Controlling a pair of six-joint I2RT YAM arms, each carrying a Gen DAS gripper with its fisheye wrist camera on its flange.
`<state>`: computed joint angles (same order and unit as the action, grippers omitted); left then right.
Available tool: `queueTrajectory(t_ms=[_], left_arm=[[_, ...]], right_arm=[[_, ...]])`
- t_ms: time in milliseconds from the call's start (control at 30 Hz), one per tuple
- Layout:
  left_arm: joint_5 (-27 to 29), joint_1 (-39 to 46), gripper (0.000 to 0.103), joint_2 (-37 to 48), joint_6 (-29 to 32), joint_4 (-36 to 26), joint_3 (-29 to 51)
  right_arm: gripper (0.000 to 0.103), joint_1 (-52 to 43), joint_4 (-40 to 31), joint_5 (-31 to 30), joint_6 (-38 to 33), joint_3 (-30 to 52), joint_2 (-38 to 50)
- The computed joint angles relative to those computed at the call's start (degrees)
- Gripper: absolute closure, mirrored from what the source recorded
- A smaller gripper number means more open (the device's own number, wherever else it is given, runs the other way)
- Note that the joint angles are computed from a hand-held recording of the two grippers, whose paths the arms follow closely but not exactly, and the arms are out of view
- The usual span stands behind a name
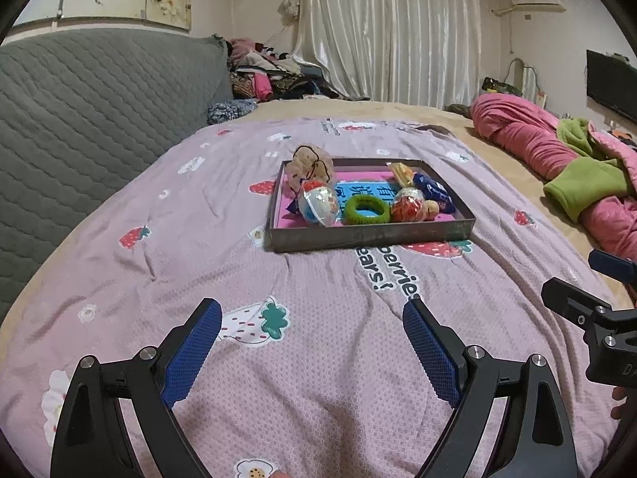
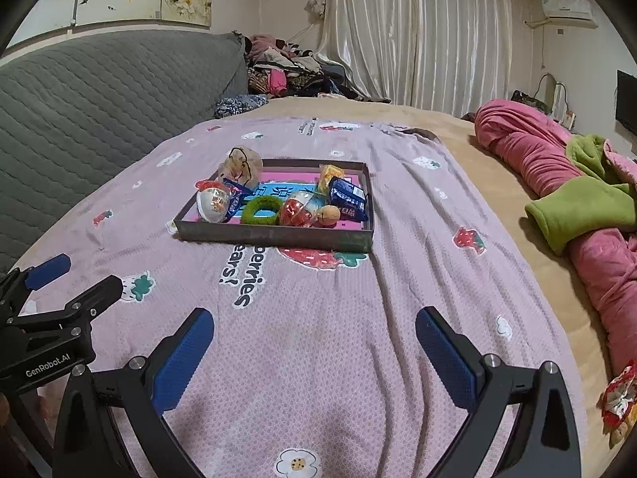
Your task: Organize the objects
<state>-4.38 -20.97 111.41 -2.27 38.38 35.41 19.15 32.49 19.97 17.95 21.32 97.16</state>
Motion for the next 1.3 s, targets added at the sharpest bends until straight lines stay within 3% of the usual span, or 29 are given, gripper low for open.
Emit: queueTrajectory(t_ms=[433,1033,1300], left_arm=[[-0.2,0.1,0.010,4.9,-0.3,-0.2,2.7],[-0.7,0.8,0.010,12.0,0.2,5.8,4.6],[-0.2,0.9,0.010,12.7,1.0,7.5,4.5]], right_arm=[[0.001,-1.5,4.7,-2.1,0.1,1.1,7.5],[0.001,-2.5,12.6,-2.4,0.0,0.9,14.9],[0.001,-2.3,12.6,-2.3,0.0,1.4,15.7]])
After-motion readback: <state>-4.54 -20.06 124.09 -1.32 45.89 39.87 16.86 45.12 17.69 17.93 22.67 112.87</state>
